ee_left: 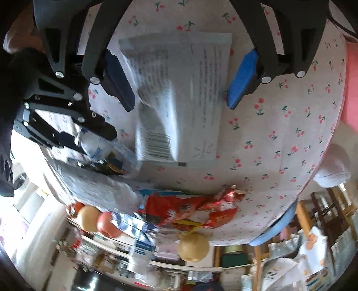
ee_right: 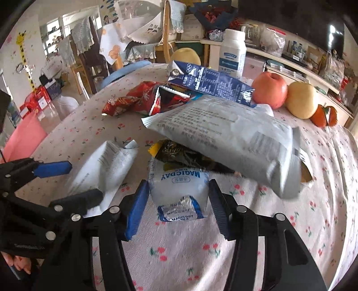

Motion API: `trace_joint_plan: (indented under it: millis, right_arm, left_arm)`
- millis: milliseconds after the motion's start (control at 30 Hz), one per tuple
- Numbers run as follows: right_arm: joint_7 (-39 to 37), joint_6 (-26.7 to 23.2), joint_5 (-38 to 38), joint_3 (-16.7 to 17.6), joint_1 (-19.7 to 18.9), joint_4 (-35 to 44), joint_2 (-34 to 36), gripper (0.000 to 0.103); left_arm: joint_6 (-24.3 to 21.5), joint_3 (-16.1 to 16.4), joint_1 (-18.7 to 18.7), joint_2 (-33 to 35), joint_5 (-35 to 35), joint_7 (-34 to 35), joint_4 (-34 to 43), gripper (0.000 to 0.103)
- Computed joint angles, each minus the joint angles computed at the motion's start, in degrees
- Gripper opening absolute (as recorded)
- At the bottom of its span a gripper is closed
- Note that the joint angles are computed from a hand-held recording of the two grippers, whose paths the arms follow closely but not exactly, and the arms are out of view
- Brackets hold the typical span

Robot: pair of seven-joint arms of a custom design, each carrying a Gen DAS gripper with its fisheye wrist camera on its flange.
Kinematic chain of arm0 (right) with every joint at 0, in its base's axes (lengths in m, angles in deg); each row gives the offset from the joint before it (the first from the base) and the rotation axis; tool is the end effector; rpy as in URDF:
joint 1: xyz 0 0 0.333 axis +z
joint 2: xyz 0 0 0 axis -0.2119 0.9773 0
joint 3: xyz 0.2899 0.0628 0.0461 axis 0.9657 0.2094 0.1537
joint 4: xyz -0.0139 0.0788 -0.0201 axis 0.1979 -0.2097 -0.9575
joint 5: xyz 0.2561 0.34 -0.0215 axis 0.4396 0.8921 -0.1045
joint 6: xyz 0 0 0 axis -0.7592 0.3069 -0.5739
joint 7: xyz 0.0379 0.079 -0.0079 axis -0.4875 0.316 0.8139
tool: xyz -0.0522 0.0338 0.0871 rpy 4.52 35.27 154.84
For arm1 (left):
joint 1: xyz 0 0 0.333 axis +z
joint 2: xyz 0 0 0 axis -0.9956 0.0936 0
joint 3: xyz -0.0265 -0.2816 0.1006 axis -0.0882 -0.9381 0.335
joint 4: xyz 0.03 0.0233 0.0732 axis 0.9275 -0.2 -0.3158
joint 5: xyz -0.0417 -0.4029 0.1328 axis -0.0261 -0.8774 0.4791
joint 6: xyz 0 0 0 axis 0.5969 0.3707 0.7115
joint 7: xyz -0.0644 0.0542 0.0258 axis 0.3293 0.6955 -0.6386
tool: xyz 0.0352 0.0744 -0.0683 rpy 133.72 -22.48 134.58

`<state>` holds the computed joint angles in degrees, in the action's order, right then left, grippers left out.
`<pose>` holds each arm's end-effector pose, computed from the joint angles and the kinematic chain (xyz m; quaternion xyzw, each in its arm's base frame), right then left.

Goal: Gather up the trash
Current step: 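Lift the white pouch with the left tool while the right tool grasps a small blue-white wrapper, then carry both items to the pink bucket and open both tools over it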

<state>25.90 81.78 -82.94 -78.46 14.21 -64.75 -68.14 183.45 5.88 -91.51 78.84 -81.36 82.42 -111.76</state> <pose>0.5903 0.2767 0.3654 -0.7322 0.5897 -0.1768 0.2914 0.5926 -0.2140 0.3699 -0.5889 0.7602 -0.2490 0.1151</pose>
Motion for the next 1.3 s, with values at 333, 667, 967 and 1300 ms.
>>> trace_joint_plan:
  millis: [333,667,967,1300]
  right_arm:
    - [-7.39,5.11,14.50,4.95,-3.96,-8.48,-6.98,0.055]
    - [17.78,4.40,-11.73,1.09,-1.80,-11.42,-10.42,0.055]
    - [33.69,3.53,-26.98,6.65,-7.47,-13.56,-14.53,0.055]
    - [40.07,2.28,-32.71,11.03,-10.03,-12.32,-15.49,0.055]
  left_arm:
    - [0.65,1.70,-1.99,-0.33,8.60,-3.97,-1.39,0.088]
    - [3.84,3.28,-3.08,-0.22,22.57,-15.58,-2.07,0.074]
    - [5.55,-0.28,1.02,-1.92,6.85,-4.03,-3.92,0.070]
    - [9.92,0.09,2.14,-6.97,-18.47,14.09,-6.49,0.070]
